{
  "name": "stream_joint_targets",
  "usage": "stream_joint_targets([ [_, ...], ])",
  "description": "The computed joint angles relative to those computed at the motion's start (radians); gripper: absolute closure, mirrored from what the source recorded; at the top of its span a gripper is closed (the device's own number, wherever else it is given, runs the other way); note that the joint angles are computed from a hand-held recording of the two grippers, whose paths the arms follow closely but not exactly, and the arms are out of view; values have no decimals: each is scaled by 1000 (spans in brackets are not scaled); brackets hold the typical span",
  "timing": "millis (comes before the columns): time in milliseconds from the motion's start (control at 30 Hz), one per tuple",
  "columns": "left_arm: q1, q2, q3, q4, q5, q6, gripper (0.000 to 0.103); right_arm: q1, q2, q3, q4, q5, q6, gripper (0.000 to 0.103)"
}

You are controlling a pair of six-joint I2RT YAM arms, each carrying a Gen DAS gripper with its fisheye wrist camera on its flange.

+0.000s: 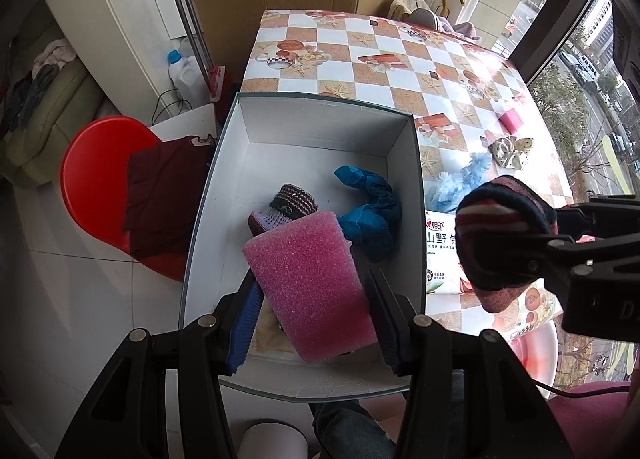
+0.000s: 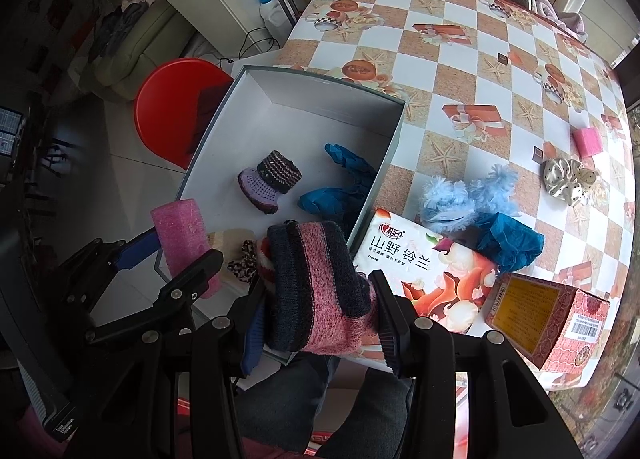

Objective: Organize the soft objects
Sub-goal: 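Lower the sponge with the left tool while the right tool lowers the mitten into the box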

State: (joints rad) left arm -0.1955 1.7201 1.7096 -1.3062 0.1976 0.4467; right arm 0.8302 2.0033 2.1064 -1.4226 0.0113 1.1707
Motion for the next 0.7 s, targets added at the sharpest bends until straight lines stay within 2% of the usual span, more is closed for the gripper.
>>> stream_joint_targets([
  [700,24,21,12,-6,2,-5,47,-10,45,60,-14,-7,-29,55],
])
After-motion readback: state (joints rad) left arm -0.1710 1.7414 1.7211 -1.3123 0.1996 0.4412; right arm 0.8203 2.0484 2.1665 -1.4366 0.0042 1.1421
